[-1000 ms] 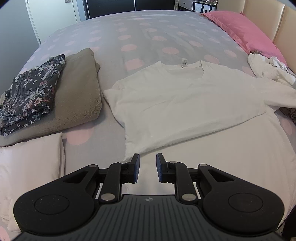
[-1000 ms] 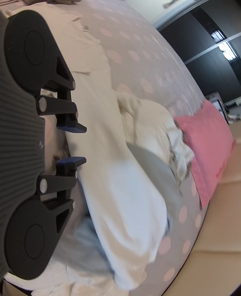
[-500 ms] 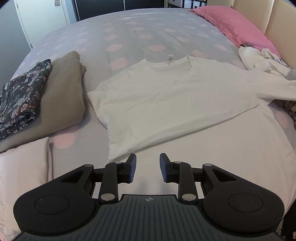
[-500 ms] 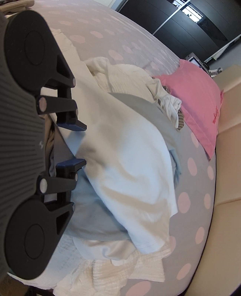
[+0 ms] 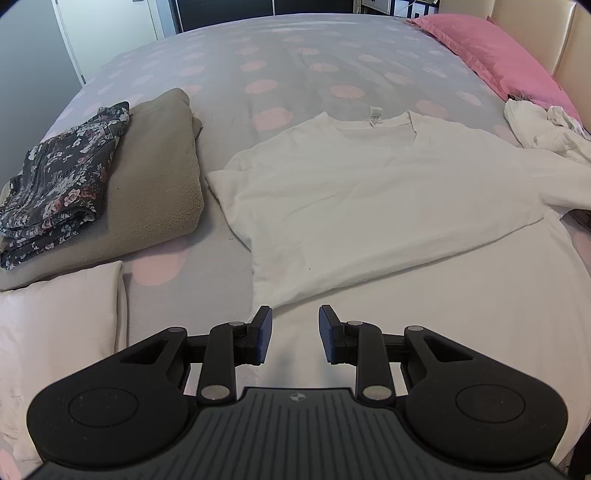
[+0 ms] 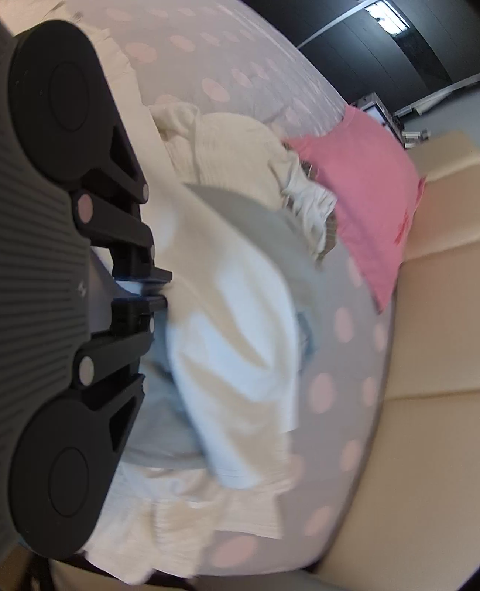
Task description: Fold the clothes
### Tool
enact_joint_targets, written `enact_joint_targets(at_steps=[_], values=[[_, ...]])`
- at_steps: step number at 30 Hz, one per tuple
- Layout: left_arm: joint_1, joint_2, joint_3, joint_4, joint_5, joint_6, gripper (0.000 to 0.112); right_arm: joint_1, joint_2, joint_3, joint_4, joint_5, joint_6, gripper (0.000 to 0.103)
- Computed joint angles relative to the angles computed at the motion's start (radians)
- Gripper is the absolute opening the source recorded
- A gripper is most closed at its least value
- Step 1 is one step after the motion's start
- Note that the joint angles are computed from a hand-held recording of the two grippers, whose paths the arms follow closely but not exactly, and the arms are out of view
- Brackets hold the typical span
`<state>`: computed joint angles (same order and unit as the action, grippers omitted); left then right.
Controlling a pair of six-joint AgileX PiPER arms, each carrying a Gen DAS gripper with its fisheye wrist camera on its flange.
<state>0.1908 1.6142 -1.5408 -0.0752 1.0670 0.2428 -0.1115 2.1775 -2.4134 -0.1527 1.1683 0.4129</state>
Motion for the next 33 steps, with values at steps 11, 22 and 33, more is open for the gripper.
enact_joint_targets(at_steps=[11,22,33], values=[[0.015,0.003,-0.001,-0.012,-0.001,0.007,0.026,0.308,-0.102,0.103,-0.008,-0.152,-0.275,0.006],[0.025,0.05,-0.047,-0.025,0.016,0.014,0.026,0.549,-0.056,0.128,0.203,-0.118,-0.553,0.006],[0.031,0.095,-0.091,-0.032,0.046,0.034,0.032,0.642,0.047,0.119,0.198,-0.006,-0.669,0.024]])
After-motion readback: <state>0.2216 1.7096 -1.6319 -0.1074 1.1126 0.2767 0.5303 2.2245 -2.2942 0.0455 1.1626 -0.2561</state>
